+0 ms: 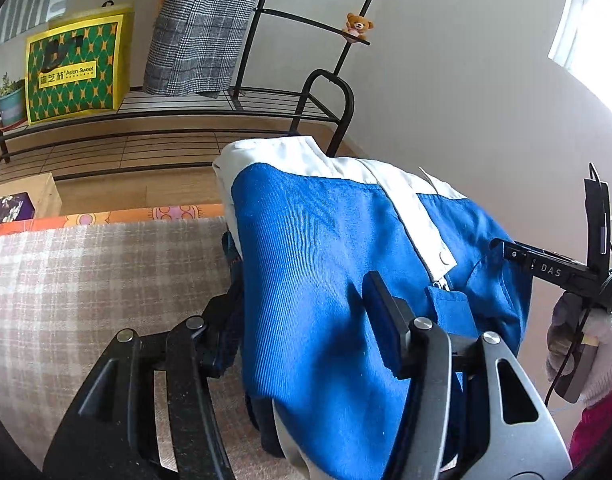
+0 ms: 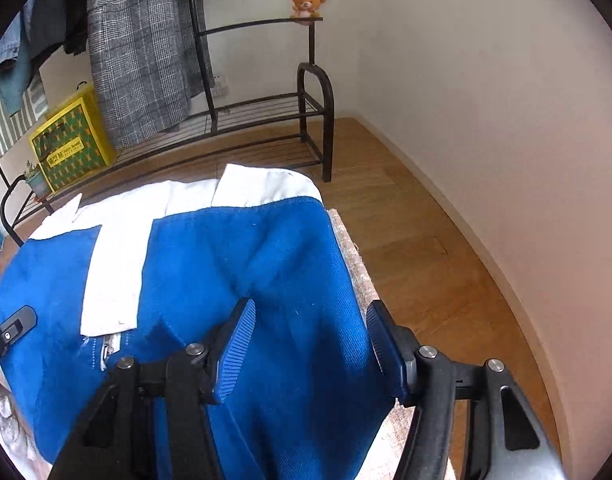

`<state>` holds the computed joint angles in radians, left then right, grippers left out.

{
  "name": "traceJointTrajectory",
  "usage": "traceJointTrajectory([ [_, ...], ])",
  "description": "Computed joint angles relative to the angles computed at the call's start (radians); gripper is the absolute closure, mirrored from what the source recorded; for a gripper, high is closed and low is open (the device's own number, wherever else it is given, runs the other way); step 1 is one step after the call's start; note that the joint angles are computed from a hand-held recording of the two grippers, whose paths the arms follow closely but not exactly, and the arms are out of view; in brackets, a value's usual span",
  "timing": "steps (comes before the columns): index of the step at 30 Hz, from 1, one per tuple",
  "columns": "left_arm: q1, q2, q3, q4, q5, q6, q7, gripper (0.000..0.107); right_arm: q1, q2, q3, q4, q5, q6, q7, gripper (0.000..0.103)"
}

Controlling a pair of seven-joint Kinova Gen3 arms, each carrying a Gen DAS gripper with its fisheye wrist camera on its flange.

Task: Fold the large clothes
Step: 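Set the folded jacket down on the bed and open both tools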

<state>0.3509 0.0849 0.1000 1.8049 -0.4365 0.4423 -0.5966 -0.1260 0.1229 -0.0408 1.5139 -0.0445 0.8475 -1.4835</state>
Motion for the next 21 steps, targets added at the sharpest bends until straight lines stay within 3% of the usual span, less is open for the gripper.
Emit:
traceJointTrajectory([
  [4,0.031,-0.076,0.033,0.019,-0.118,0.065,0.082,0.050,0.010,-0.080,0.004,0.031,-0.021,-0.016,0.007,0.043],
  [6,0.024,-0.124,0.057,0.029,-0.104,0.080,0.053,0.050,0.015,-0.115,0.008,0.032,-0.042,-0.008,0.014,0.043],
  [11,0.008,-0.267,0.177,0.016,-0.113,0.210,0.028,0.050,0.002,-0.216,-0.004,0.026,-0.053,0.058,0.002,0.043],
  [18,-0.021,-0.462,0.356,-0.069,-0.075,0.451,-0.021,0.050,-0.030,-0.436,-0.043,0.029,-0.046,0.190,-0.035,0.043],
  [21,-0.022,-0.545,0.393,-0.097,-0.015,0.536,-0.057,0.050,-0.032,-0.523,-0.089,0.016,-0.022,0.260,-0.087,0.040],
])
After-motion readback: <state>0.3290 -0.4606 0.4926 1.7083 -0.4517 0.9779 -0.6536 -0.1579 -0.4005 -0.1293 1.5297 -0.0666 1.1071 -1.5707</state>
